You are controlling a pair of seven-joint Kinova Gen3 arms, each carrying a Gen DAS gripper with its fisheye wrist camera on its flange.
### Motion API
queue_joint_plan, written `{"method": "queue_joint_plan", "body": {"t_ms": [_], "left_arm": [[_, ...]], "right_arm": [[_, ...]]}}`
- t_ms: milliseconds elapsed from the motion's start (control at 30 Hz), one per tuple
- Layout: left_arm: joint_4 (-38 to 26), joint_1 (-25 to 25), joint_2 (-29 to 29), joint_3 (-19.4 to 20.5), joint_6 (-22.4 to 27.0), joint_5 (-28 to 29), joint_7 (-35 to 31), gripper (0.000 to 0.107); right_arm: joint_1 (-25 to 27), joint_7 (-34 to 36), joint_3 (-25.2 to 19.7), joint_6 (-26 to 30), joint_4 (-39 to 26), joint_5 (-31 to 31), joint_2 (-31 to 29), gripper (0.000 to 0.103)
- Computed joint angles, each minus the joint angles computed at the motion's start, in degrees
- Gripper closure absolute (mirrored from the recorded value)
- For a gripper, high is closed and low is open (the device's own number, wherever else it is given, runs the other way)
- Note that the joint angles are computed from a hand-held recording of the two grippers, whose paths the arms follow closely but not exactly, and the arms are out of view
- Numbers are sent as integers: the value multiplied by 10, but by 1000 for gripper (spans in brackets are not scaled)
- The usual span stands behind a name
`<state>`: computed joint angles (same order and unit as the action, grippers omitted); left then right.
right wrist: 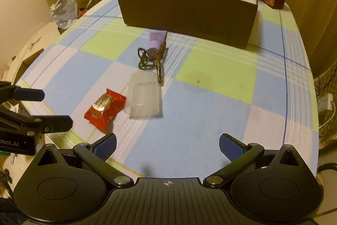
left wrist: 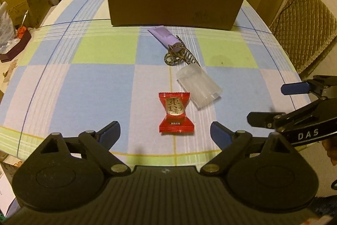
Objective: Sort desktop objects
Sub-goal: 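Grasp the red candy with the left tool while the right tool grasps the clear cup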
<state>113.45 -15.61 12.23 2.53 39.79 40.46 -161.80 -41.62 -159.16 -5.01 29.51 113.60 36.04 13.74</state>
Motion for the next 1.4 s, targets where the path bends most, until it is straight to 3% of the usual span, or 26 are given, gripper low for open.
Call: {"method": "queue_joint_plan", "body": {"t_ms": [667, 800, 1067, 1167, 1233, 1400], "left_arm": [[-25, 21, 63, 34, -35, -55, 48, 27], [-39, 21, 80, 44, -34, -67, 54, 39], [-60, 25, 106, 63, -46, -87, 61, 42], [-63, 29, 115, 69, -60, -96, 59, 51], [-72, 30, 124, 70, -57, -103, 67, 62], [-87, 23, 137, 75, -51, -112, 79, 70]], "right_arm": [[15, 43, 20, 9, -20, -60, 40, 2], [19, 42, 25, 10, -21, -66, 42, 2], [26, 42, 31, 9, -29, -78, 51, 2], [27, 47, 31, 8, -35, -81, 56, 2], [27, 50, 33, 5, -39, -82, 59, 2], [27, 58, 39, -2, -51, -86, 66, 2]]}}
